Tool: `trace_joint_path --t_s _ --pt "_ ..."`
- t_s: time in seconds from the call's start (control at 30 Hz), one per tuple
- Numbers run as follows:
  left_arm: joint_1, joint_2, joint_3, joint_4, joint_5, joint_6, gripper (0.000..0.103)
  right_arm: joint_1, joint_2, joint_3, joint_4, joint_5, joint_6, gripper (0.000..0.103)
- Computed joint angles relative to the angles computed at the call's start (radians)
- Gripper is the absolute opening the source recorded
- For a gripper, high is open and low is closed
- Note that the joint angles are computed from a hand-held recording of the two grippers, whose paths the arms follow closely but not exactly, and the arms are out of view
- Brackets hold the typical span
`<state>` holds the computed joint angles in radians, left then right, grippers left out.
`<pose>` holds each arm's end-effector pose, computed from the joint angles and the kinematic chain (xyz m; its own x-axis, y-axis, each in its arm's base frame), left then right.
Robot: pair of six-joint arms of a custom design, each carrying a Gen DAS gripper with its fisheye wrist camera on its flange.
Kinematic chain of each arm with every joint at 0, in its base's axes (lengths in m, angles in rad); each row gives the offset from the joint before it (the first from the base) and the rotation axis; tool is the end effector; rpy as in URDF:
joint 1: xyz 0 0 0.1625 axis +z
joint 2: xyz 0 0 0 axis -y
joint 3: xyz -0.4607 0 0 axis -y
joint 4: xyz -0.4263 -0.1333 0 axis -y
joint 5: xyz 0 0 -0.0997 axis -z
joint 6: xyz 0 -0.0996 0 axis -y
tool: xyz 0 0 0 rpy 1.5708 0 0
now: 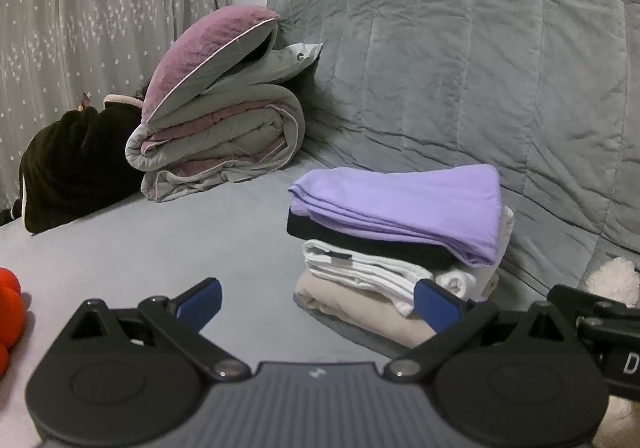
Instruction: Fold clothes
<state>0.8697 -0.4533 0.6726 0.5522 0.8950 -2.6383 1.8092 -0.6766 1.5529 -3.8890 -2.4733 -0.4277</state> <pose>-0.3772 -0.7501 0.1459 -0.5587 0.3977 -0.7278 0.8210 0.3892 -0.4176 0.2203 -0.6731 0.2143 -0.7025 0.5033 0.5031 -0.3536 0.3667 -0.8605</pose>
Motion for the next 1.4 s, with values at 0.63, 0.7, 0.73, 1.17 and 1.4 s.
trace_joint_path --t_s 0.63,0.7,0.73,1.17,1.4 --pt "0.003 0.009 -0.014 0.031 0.015 -0.049 0.102 0.000 -0.006 0.009 0.001 0.002 0.017 0.103" --pt "0.005 0.006 -0.011 0.030 0.021 -0.051 0.102 0.000 -0.006 0.011 -0.002 0.002 0.015 0.103" --pt "0.005 0.006 -0.010 0.030 0.022 -0.052 0.102 -0.001 -0.006 0.011 -0.002 0.004 0.016 0.103" --pt "0.006 -0.002 0.009 0.009 0.024 -0.038 0.102 0.001 -0.003 0.007 -0.004 -0.010 0.009 0.103" --pt "0.006 -0.004 0.011 0.006 0.027 -0.038 0.102 0.000 -0.005 0.010 -0.007 -0.004 0.019 0.103"
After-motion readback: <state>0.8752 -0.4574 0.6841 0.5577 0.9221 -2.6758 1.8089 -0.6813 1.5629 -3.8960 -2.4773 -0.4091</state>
